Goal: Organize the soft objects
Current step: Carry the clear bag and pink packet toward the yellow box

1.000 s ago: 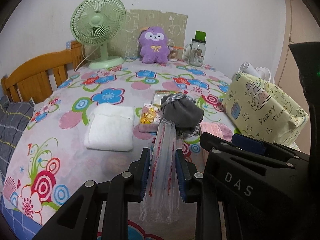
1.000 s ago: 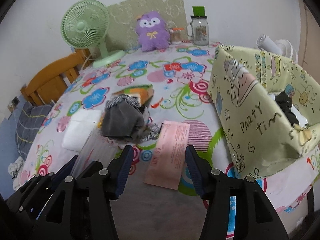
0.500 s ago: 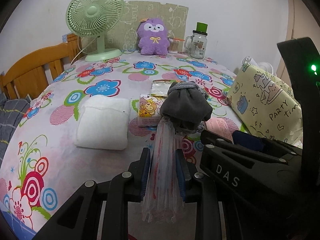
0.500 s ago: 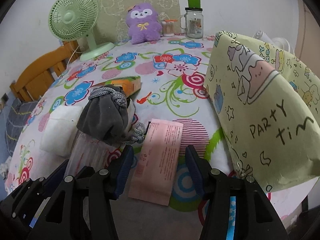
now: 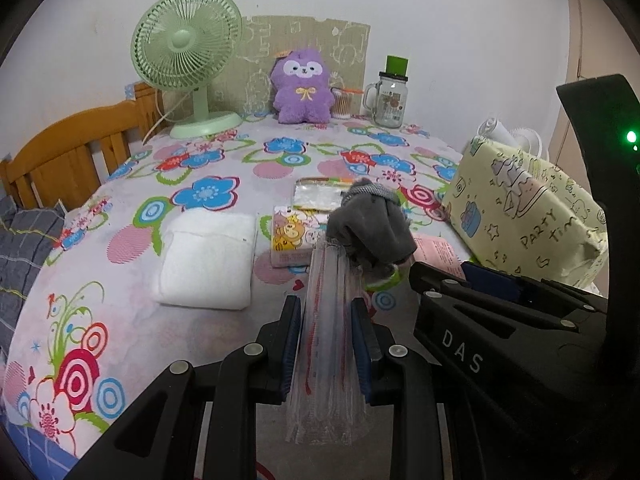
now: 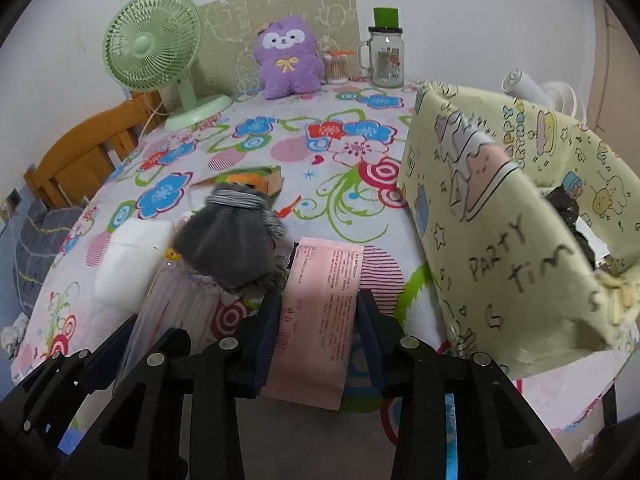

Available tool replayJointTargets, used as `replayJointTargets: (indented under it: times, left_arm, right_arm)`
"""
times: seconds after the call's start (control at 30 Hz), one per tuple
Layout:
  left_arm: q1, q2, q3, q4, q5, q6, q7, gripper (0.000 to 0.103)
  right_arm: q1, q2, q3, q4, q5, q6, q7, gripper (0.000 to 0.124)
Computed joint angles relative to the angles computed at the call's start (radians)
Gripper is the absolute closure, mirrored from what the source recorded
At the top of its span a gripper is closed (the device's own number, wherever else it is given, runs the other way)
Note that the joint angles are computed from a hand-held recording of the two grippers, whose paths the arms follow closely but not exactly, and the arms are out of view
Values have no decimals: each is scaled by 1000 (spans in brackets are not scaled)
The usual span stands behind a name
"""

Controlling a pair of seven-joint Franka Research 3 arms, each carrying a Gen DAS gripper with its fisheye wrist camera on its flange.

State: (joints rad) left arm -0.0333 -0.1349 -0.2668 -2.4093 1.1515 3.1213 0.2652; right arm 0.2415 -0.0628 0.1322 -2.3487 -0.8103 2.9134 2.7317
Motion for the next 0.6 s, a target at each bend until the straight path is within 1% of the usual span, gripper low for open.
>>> replayJointTargets:
  times: [0.13,0.27,0.43,0.6]
  left_arm:
    - [14,-32,-16,-5,53,-5,-54,79]
    - [22,-61,-28,-9,83,-8,-88,79]
    - [33,-91,-42,-9,112,-8,-121,79]
    - [37,-117,-49,-9,108,-5,-120,79]
  right_arm:
    - [-8,-35,8,-20,-8,10,11,83]
    - [-33,-68,33,-35,-23,16,25,83]
    - [-69,-104,65,-46,-29,23,29,83]
    - [-100,-139,95,-54,-24,23,26,83]
